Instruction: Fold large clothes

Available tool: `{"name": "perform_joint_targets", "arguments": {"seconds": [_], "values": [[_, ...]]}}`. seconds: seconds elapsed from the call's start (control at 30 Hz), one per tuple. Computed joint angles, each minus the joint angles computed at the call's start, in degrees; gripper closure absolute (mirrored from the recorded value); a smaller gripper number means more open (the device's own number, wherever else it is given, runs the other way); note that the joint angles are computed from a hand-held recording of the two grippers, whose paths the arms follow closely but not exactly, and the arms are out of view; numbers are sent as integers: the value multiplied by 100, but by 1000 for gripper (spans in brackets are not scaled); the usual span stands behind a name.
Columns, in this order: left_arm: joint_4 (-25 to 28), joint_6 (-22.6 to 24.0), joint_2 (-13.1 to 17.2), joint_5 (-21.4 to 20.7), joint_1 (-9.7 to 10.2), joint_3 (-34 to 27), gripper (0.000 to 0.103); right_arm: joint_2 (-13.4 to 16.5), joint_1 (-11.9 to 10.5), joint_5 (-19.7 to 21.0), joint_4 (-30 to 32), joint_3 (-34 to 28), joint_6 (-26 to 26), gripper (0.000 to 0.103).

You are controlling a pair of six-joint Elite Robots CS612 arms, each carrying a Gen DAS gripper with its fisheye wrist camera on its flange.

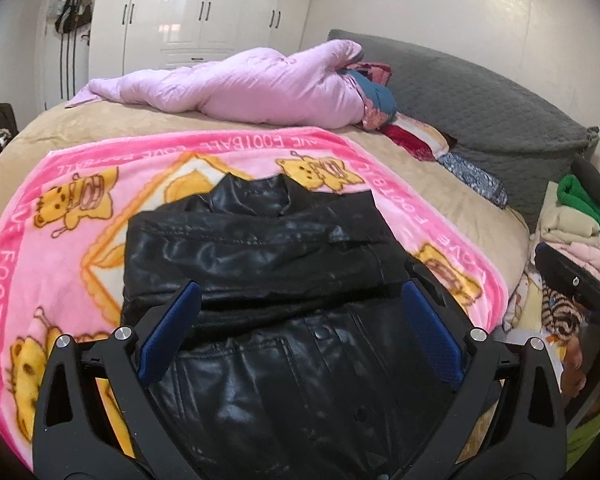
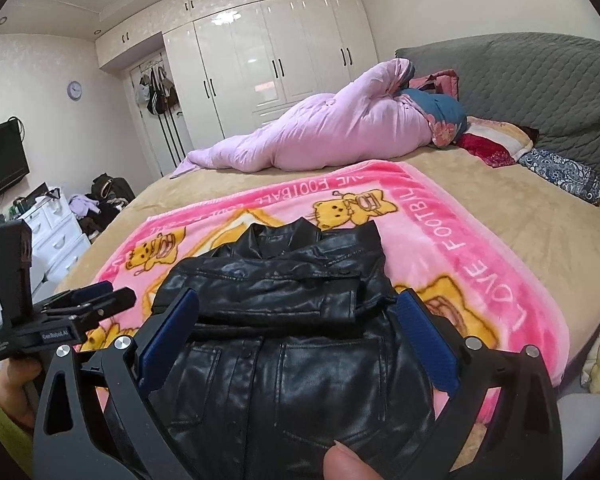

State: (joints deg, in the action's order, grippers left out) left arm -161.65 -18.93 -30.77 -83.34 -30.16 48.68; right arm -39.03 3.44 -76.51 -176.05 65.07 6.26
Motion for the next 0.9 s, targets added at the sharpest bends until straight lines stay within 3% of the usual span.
{"name": "perform_joint_targets", "arguments": {"seconds": [0.53,0.9], "values": [[45,110,-266,-16,-65,665,9,-115,-44,166,94,444,-251,4],[92,23,-380,66,-47,971,9,-160,-24,36,222,589,-512,4]]}}
